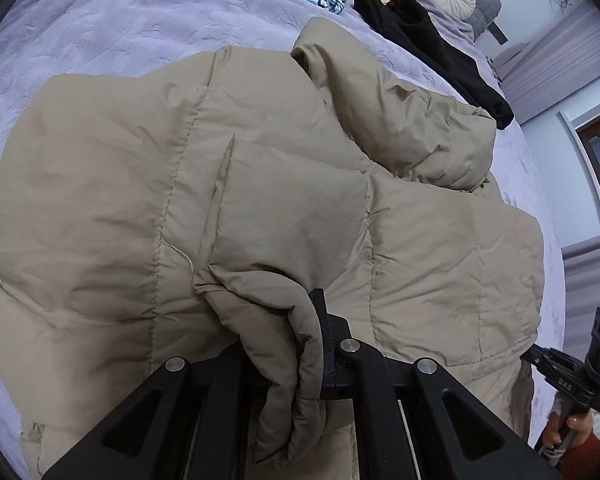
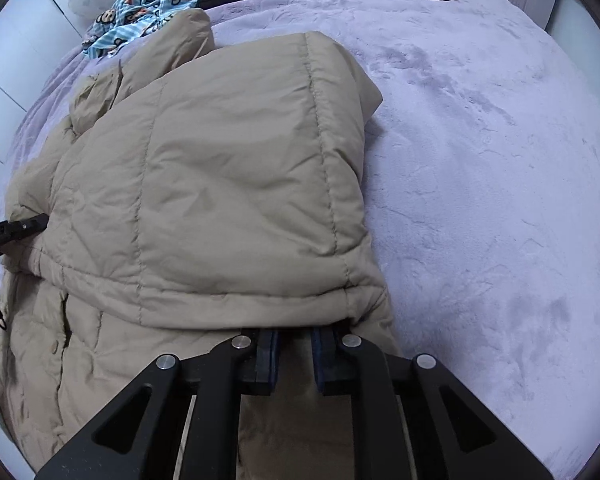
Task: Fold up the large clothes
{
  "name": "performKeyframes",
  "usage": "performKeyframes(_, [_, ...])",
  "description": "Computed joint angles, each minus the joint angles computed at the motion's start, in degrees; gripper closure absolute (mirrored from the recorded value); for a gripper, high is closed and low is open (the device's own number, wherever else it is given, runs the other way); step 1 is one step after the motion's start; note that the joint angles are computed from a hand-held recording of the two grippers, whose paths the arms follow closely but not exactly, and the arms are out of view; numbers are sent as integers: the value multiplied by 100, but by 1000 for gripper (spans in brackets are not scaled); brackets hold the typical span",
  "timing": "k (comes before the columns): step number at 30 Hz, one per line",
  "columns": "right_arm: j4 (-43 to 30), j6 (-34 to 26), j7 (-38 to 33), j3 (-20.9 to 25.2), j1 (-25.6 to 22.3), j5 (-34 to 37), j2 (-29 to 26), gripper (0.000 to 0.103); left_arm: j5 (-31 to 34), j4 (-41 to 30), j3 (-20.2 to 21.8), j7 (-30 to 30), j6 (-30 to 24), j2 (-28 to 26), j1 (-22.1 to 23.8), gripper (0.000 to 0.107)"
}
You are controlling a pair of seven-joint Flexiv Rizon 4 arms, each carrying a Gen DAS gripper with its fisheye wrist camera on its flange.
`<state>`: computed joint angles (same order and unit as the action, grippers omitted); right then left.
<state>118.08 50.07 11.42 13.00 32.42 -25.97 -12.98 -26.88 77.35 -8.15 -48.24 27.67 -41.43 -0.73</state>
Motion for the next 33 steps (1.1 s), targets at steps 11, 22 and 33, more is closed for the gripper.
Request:
performKeyframes(11, [416, 1468, 1040, -542, -561, -1629, 144, 88, 194, 167, 39, -34, 375, 79, -183, 97])
performKeyframes(22, [548, 1963, 997, -778, -594, -1300, -88, 94, 274, 284, 116, -102, 1202, 603, 41, 89])
performKeyframes(33, [784, 2032, 1757, -988, -843, -1981, -149, 95, 503, 446, 12, 73, 1635, 100, -393, 89])
